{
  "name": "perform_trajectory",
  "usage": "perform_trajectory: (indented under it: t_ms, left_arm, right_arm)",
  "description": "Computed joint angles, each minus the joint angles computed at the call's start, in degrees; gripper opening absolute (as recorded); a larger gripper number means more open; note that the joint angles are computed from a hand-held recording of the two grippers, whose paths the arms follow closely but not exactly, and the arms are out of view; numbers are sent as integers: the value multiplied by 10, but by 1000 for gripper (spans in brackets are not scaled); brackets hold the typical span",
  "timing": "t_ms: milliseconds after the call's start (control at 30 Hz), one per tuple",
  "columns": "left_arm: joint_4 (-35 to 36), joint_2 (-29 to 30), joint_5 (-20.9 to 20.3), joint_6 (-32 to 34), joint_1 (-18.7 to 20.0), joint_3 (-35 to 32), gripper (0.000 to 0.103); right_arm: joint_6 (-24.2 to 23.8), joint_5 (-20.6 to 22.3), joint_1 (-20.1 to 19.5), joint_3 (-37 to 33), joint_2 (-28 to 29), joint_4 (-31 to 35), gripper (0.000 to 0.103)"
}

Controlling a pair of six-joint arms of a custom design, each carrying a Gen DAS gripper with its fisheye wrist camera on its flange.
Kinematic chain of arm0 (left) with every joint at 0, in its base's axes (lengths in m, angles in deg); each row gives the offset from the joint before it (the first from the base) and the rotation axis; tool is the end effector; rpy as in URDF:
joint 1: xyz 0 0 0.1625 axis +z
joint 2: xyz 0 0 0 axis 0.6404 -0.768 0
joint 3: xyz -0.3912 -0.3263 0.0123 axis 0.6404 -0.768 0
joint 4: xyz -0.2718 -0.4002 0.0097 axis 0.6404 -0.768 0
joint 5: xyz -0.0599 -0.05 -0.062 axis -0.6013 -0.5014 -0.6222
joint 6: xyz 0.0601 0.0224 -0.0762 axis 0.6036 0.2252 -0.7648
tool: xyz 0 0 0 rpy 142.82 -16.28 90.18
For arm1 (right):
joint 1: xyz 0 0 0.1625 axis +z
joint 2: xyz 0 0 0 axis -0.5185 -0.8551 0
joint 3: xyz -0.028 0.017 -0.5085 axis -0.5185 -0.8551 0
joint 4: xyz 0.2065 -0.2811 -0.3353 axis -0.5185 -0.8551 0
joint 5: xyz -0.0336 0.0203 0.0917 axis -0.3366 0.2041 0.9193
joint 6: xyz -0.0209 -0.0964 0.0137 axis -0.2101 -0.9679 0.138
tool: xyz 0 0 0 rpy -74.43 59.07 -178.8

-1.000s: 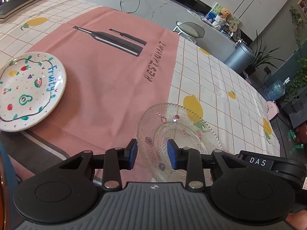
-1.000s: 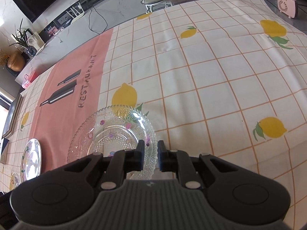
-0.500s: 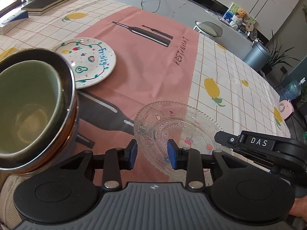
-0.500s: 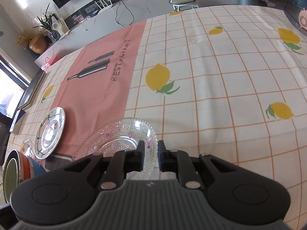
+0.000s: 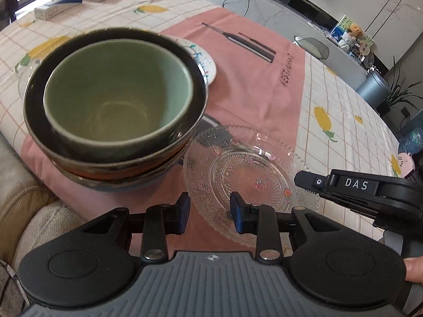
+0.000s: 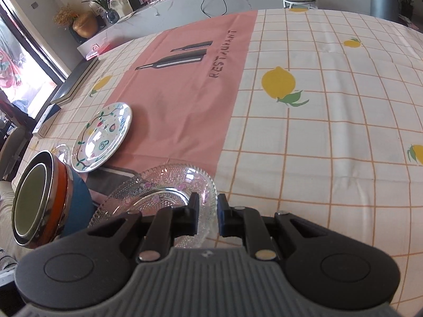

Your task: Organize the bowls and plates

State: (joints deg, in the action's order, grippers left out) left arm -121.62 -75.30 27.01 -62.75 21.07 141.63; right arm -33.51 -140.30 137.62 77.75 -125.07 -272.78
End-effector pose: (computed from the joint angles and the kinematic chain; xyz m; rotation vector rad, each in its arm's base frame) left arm -0.0378 -0.4719 0.1915 0.0254 2.5512 -0.7321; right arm 0.2366 -0.5072 -0.0147 0.1022 -2.6241 0.7438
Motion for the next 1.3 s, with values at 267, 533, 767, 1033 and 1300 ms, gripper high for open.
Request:
perform_trajectory:
  t_ms: [267, 533, 767, 1033, 1300]
  left_arm:
    - [-40, 6, 6, 23, -3, 21, 35]
    - [-58, 7, 11, 49, -16, 36, 35]
    - [-97, 17, 25, 94, -20, 46, 37]
    - [-101, -7, 30, 134, -46, 63, 83]
    - [-34, -81, -8, 162, -70, 71, 88]
  right_arm:
    - [-8, 3, -3, -9, 14, 0, 15]
    - [-23, -12, 0, -1, 13, 2, 18]
    - [-23, -35, 9, -5, 13, 19, 18]
    - [-21, -56, 20, -4, 12, -4, 43]
    - [-42, -91, 45, -1, 7, -63, 94]
